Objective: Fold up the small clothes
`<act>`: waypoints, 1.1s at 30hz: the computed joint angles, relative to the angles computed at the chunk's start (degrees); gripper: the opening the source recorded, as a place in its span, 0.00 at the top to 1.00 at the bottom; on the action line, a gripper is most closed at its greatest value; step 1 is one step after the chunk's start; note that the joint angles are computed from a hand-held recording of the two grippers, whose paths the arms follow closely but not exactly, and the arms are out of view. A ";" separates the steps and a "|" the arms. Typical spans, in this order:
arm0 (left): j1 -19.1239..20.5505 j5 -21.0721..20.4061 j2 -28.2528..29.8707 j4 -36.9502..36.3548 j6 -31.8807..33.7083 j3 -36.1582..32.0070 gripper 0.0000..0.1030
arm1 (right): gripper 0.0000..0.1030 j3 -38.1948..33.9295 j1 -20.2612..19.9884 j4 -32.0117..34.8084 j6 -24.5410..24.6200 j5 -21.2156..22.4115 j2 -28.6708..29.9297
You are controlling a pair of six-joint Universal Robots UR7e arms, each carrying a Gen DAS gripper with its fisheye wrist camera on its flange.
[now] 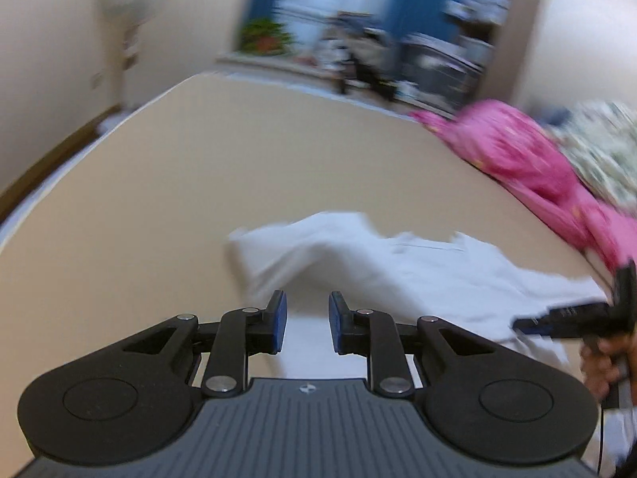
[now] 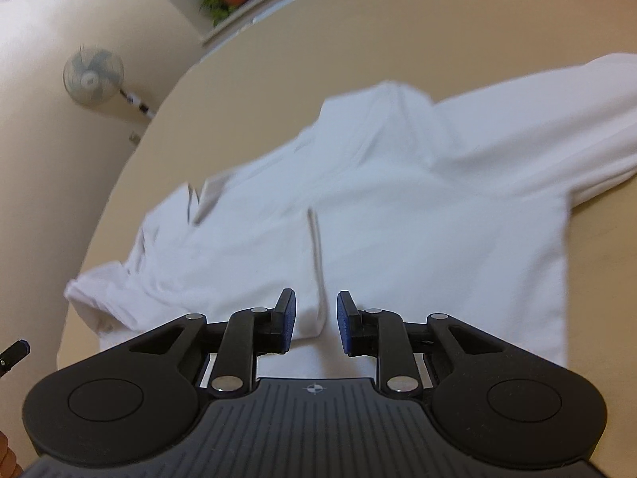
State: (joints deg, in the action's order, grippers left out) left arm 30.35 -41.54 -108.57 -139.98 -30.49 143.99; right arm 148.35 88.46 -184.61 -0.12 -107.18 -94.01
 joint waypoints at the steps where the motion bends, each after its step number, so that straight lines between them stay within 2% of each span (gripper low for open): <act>1: 1.50 0.55 -0.84 2.78 -2.49 -0.58 0.77 | 0.76 -0.16 0.26 -1.29 -0.41 -0.69 1.77; 2: 2.50 1.35 -0.40 3.16 -5.00 -1.11 0.77 | 0.76 -0.20 0.97 -3.28 -1.16 -1.86 3.37; 3: 3.26 0.81 -0.65 1.15 -5.11 -1.09 0.77 | 0.82 0.01 2.02 -5.40 -2.07 -3.25 4.77; 4: 4.54 -0.48 -0.22 -2.22 -3.00 -0.97 0.77 | 0.87 -0.29 3.21 -7.32 -3.74 -4.72 6.43; 5: 5.69 -0.92 0.65 -3.59 -1.07 -1.28 0.77 | 0.97 -0.55 4.18 -9.23 -5.73 -5.60 7.69; 7: 7.12 0.06 2.62 -4.18 1.57 -1.88 0.77 | 0.98 -0.63 5.67 -14.12 -7.83 -5.65 8.01; 10: 8.76 -1.98 6.49 -9.07 2.93 -2.39 0.77 | 0.99 -0.60 7.40 -24.08 -12.29 -3.14 4.87; 11: 8.46 -2.29 7.61 -10.23 2.69 -2.32 0.77 | 0.99 -1.20 8.47 -27.00 -15.75 -5.43 4.73; 13: 9.03 -3.39 8.34 -12.19 4.10 -1.86 0.75 | 0.98 -2.65 9.28 -26.87 -18.92 -13.91 5.47; 14: 9.54 -3.97 9.21 -13.28 5.11 -1.95 0.74 | 0.98 -3.06 8.33 -24.95 -18.18 -16.89 5.57; 15: 10.25 -4.46 11.02 -14.98 6.13 -2.21 0.74 | 0.98 -3.41 6.85 -22.37 -15.28 -19.79 5.52; 16: 10.43 -4.69 13.10 -16.40 6.21 -2.49 0.74 | 0.98 -3.34 5.43 -21.00 -12.46 -20.74 5.15; 17: 11.09 -5.27 14.21 -17.32 6.46 -2.71 0.74 | 0.98 -3.03 3.74 -19.88 -10.41 -19.55 4.49; 19: 12.27 -6.54 17.03 -20.42 6.51 -3.02 0.72 | 0.98 -3.09 3.35 -21.48 -12.03 -19.20 5.80; 21: 13.44 -7.71 19.14 -23.47 6.63 -3.50 0.63 | 0.98 -3.21 3.67 -23.03 -14.33 -18.22 6.52; 23: 14.31 -8.58 21.96 -27.29 7.29 -4.01 0.57 | 0.98 -3.38 3.39 -23.32 -13.98 -16.89 6.45; 26: 15.15 -7.86 25.37 -30.93 6.61 -4.74 0.56 | 0.98 -3.99 3.21 -23.56 -12.87 -16.68 6.87; 28: 15.93 -7.82 28.10 -32.61 4.49 -5.81 0.56 | 0.98 -3.65 1.57 -21.94 -12.94 -15.16 5.21; 29: 16.36 -8.12 29.12 -33.30 3.81 -6.36 0.56 | 0.98 -2.69 1.84 -20.91 -12.56 -15.34 3.36; 31: 17.10 -9.08 30.01 -34.31 3.75 -6.79 0.56 | 0.98 -2.16 1.82 -21.41 -12.92 -15.36 3.19; 32: 17.28 -9.35 30.51 -34.82 4.28 -6.98 0.54 | 0.98 -2.14 1.79 -21.77 -13.19 -15.20 3.38; 33: 17.33 -9.42 30.88 -34.94 4.63 -7.12 0.48 | 0.98 -2.04 1.77 -22.32 -13.35 -15.10 3.71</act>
State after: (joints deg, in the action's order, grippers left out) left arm 47.68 -50.96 -77.69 -174.92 -25.86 136.87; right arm 146.31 90.24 -206.93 -13.47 -122.28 -90.30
